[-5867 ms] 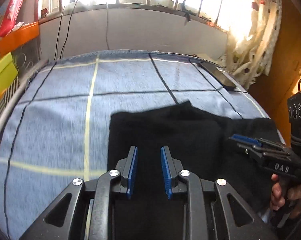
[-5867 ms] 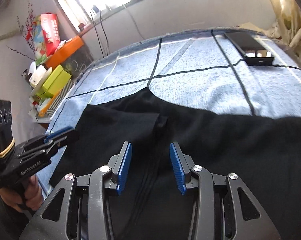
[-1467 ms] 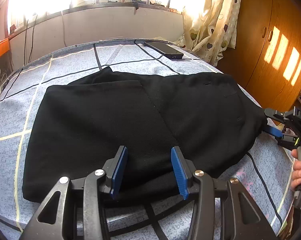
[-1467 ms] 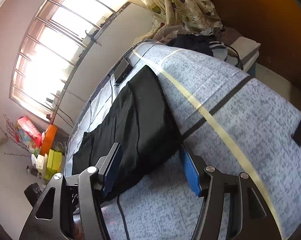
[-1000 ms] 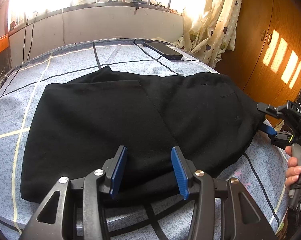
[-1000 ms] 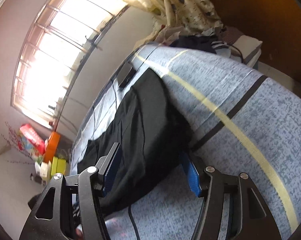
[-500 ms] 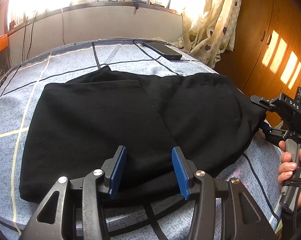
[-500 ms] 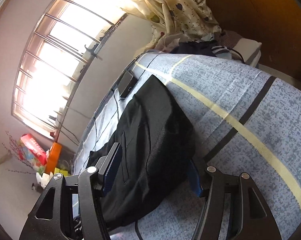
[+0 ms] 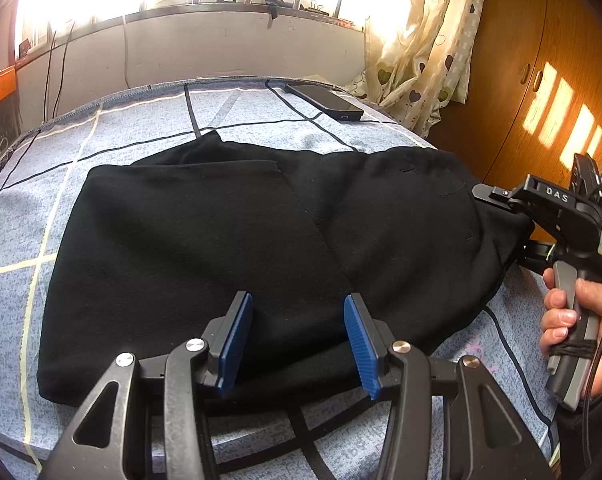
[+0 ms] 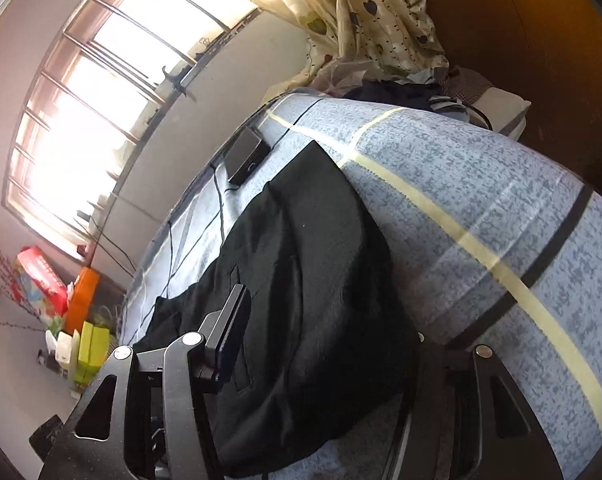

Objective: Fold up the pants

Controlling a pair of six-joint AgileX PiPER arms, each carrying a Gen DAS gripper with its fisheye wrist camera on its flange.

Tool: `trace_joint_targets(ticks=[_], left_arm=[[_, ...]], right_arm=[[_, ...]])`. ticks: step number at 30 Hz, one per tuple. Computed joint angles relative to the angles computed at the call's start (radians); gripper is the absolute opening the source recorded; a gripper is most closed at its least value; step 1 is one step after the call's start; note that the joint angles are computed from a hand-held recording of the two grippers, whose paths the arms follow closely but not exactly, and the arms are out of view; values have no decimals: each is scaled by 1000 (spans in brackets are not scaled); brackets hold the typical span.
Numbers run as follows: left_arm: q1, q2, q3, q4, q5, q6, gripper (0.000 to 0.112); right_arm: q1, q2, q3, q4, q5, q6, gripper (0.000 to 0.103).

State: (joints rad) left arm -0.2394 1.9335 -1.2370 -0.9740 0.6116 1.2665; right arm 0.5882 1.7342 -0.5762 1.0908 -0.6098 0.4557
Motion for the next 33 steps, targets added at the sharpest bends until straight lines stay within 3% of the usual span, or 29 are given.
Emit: trace_joint_targets(ticks=[1,2,3,12,18,27,33], left_arm=[[0,0,0,1,0,0,50],[-1,-1,0,1,0,-1,50],[-2,-1,1,1,-1,-1,50],[28,9,-19,-30,38,15,50],[86,-18,-28,-118,-7,90,50],[209,54,-118,-93,-60,-10,50],[271,90,-140,-90,-13,-48,50]], right_arm=[[-14,-1,-6,-17,17,-6,46],[-26,0,-13,-29,32,-13,23],[-34,-2,-21,-28,46,-33,21],[-6,-59,-114,37,33,-241,18],[25,-47,-241,79,63,-412,17],[40,79,-486,55,181,-541,16],[50,209,-699,168,280,-739,16]])
